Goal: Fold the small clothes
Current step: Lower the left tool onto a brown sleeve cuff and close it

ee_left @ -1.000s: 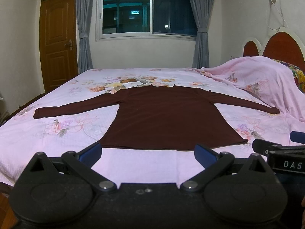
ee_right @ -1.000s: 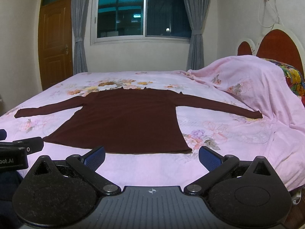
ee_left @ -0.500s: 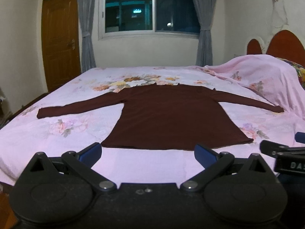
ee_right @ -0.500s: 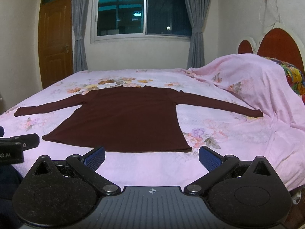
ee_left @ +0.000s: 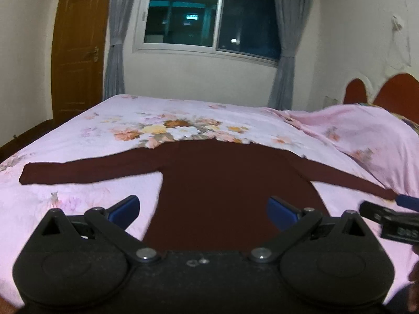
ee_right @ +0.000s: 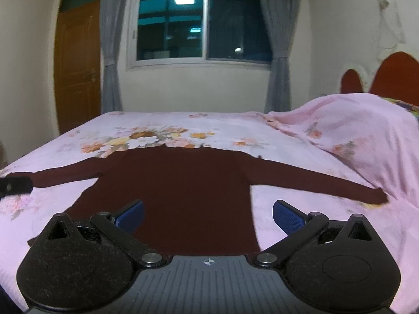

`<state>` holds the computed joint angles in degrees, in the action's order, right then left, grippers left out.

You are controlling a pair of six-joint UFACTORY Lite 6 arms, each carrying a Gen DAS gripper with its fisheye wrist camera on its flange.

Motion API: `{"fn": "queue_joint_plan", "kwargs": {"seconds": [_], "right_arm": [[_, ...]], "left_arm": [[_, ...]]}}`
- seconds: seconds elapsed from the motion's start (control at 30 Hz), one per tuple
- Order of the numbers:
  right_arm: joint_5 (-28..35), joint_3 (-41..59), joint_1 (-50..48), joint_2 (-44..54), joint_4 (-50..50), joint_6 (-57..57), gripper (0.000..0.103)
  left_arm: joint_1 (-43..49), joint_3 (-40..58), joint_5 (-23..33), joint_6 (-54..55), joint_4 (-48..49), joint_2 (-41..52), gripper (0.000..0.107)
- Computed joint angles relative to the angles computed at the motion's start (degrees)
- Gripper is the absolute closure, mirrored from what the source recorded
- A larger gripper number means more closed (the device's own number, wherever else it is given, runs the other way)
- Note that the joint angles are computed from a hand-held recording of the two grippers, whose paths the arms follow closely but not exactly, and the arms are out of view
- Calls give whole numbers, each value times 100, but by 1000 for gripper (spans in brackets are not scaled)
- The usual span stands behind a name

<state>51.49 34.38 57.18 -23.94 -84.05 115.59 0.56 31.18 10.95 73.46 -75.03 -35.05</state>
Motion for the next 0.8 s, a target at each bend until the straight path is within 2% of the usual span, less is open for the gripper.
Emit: {"fn": "queue_joint_plan", "kwargs": {"seconds": [0.03,0.07,0.23,0.3,0.4,0.47,0.57,0.67,0.73,0.8], "right_arm": [[-311,132,-319,162,-208,-18,0],[-573,290,-595,370,-423,-6,0],[-1772,1487,-1860,1863,-1143,191,0],[-2288,1957,-2249,2479,-1592,519,0],[-2539,2631,-2524,3300,-1877,648,0],[-2530,2712,-2656,3530,-2364,1140,0],[-2458,2514,-3012,3690,-3071,1894,0],[-2387,2333,-3458,3820,-3486,2255,0],[-2489,2229,-3788,3859,-3587,2388,0],[-2483,2129,-4015,3870,-3638,2448,0]], "left_arm": [[295,292,302,600,-532,474,4],[476,572,367,1199,-1074,1005,5],[1029,1656,280,4020,-3658,2997,5],[1292,2054,354,4185,-3791,3550,5],[1949,2842,665,4174,-3785,4620,5],[2474,3624,741,3559,-3259,5462,6],[3223,5258,982,1790,-1915,6969,11],[3794,7057,1479,153,-1185,8538,55],[4017,8256,1713,-956,-843,9527,55],[4243,9455,2190,-1917,-468,10394,55]]}}
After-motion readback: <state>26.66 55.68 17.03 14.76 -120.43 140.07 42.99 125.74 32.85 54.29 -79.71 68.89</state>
